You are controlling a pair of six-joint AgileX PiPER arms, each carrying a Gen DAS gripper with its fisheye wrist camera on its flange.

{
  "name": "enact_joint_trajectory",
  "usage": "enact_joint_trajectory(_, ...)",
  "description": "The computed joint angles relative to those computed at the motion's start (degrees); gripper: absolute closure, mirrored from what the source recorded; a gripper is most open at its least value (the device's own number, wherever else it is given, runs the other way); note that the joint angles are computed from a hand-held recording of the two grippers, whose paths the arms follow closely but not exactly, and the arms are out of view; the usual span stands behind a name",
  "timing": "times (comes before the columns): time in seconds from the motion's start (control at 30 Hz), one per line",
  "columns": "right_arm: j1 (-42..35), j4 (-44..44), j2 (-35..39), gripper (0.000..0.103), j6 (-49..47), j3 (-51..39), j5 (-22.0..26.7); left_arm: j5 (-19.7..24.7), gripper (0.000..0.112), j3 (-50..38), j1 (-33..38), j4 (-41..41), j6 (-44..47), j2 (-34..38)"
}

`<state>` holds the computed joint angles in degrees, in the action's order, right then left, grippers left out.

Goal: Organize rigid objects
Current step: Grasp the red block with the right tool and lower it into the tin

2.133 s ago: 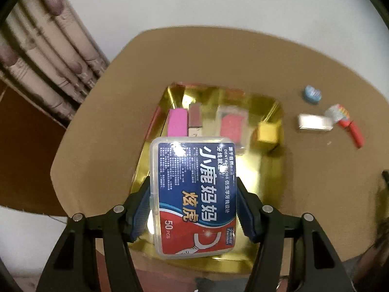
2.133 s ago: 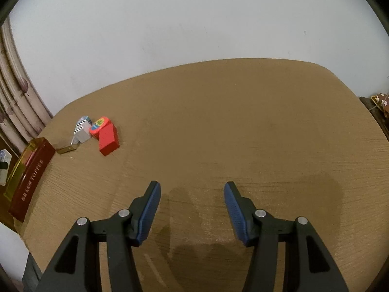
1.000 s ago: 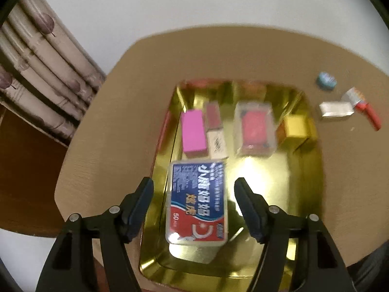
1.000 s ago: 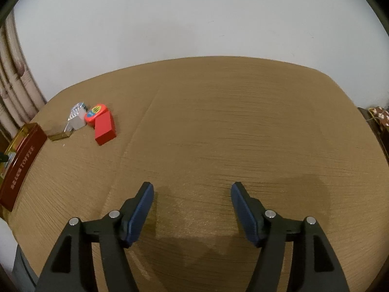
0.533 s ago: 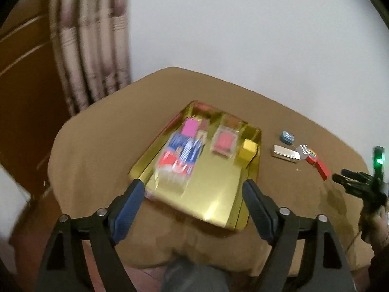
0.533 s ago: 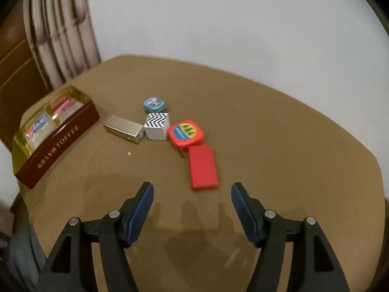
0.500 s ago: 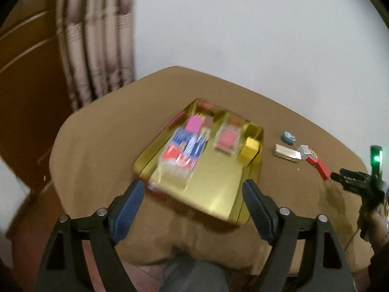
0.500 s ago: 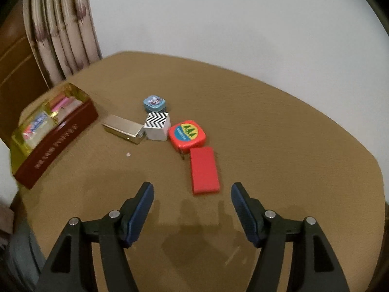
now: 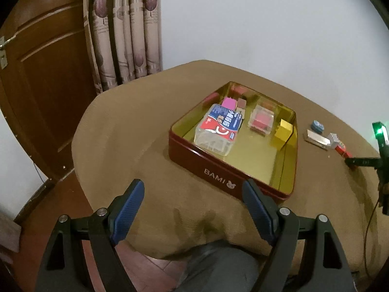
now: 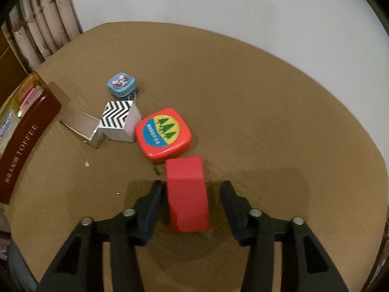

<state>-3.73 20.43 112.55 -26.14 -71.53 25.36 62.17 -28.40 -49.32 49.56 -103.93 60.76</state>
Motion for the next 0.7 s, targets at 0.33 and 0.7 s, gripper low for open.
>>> enact_joint_trajectory(0.33,2.8,13.4,-12.4,0.073,-5.9,12.5,-1.9,3.2,0.033,2.6,-5.1,4.2,-8.2,-1.3)
enact_joint_trajectory(0.7,27.4,11.0,-8.1,0.073,9.0,-11.6,7.7,-4.4,0.025,2.0,5.3,-2.5,4.8,-5.1)
